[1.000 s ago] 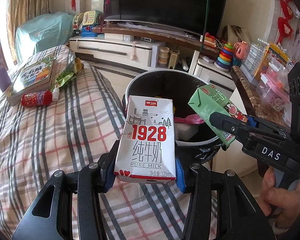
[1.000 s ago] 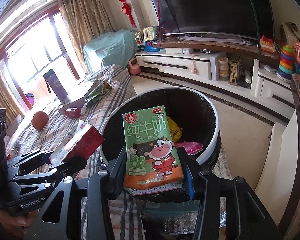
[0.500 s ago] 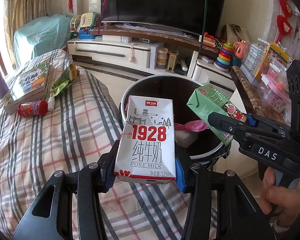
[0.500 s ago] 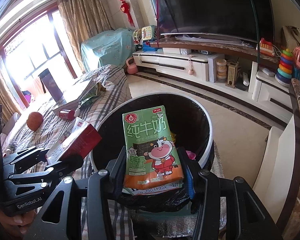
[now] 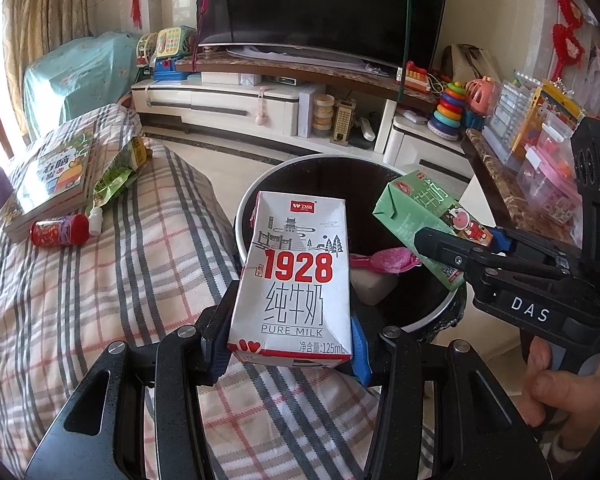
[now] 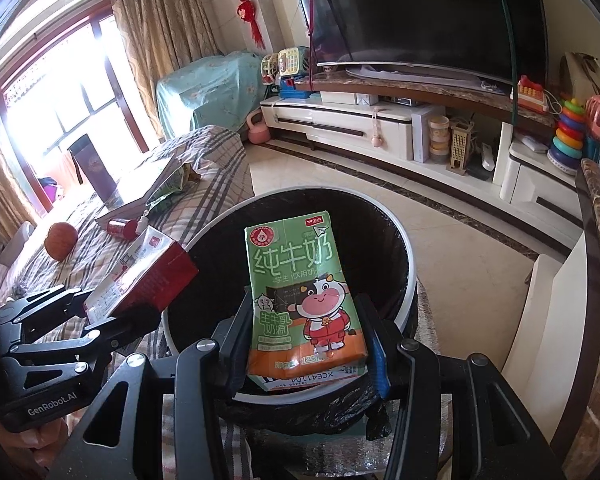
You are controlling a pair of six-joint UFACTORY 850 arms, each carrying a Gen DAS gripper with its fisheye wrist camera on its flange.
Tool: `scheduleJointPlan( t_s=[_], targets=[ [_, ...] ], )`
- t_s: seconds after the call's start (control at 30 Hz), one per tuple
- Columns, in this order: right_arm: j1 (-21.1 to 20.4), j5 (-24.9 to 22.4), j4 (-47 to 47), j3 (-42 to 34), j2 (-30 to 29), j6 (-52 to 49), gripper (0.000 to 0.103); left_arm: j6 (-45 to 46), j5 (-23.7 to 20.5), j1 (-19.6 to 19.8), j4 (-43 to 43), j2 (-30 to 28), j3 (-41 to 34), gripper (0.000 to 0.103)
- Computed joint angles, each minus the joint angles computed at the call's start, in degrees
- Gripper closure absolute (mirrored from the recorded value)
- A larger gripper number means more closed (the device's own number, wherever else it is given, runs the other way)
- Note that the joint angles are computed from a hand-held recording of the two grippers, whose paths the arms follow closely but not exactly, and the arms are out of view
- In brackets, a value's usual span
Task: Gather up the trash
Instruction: 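Open both tools to drop the milk cartons into the bin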
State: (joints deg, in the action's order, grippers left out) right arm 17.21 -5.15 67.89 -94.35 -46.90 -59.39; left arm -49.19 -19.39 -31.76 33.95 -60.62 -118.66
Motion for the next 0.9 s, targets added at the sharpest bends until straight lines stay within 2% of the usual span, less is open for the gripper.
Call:
scheduleJointPlan(
  t_s=[0.47,0.9],
  targets=[
    [-0.33,-1.28,-26.96,-3.61,-2.01,26.04,0.055,5.86,-3.02,0.1,-4.57,-3.7,-6.36,0.057],
    [-0.32,-2.53,-37.15,-5.9,-3.2,35.19,0.055,11.74,-6.02,0.3,-9.42,-7.06,-12.52,0.057]
  ],
)
